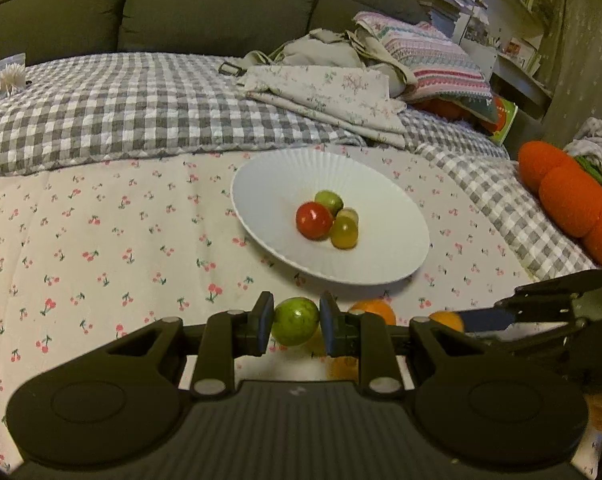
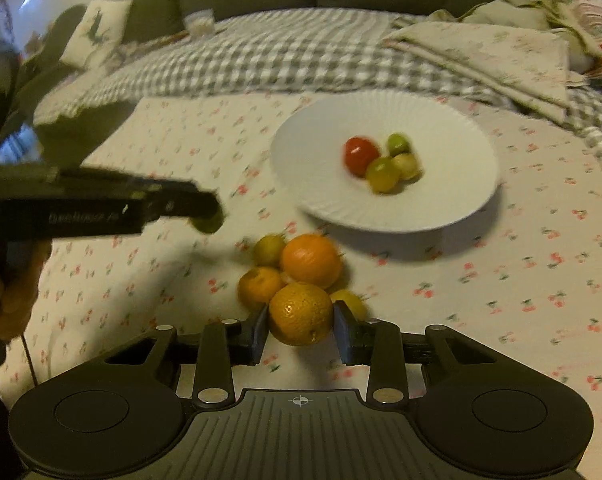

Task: Organize fruits
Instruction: 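Grasp an orange with the right gripper while the left gripper holds the lime, then carry orange and lime into the white plate and open both grippers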

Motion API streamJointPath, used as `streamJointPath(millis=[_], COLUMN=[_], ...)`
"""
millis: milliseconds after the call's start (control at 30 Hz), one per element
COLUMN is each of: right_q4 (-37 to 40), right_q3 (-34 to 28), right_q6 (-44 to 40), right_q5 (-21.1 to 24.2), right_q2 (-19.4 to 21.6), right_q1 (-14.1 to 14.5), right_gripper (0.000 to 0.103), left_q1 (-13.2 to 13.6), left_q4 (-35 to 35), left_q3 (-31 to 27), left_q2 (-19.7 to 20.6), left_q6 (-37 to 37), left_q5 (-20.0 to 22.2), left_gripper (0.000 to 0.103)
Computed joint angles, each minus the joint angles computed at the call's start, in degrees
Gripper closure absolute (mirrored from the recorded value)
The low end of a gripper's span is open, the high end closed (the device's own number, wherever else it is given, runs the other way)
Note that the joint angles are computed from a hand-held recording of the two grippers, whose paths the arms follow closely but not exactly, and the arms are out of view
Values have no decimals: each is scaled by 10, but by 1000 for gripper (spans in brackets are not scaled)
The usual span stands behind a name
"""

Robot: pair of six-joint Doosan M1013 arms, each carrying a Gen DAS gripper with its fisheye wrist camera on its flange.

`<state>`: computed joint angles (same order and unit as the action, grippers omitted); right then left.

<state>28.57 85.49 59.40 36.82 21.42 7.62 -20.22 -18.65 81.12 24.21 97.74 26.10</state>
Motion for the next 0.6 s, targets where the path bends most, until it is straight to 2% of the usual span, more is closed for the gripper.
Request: streamJointPath(millis=[333, 600], right_q4=[-1, -1], right_q3=[-3, -24], right_q6=[44, 61], right_q5=[-51, -74], right_q2=[-5, 13], right_q1=[-20, -22], right_gripper=[70, 70], left_q1=[-7, -15], left_q4=[0, 56], left_q3=[-18, -56], left_q2=[12, 42], left_q6=[7, -22], left_q5=[-33, -34], left_gripper=[80, 80])
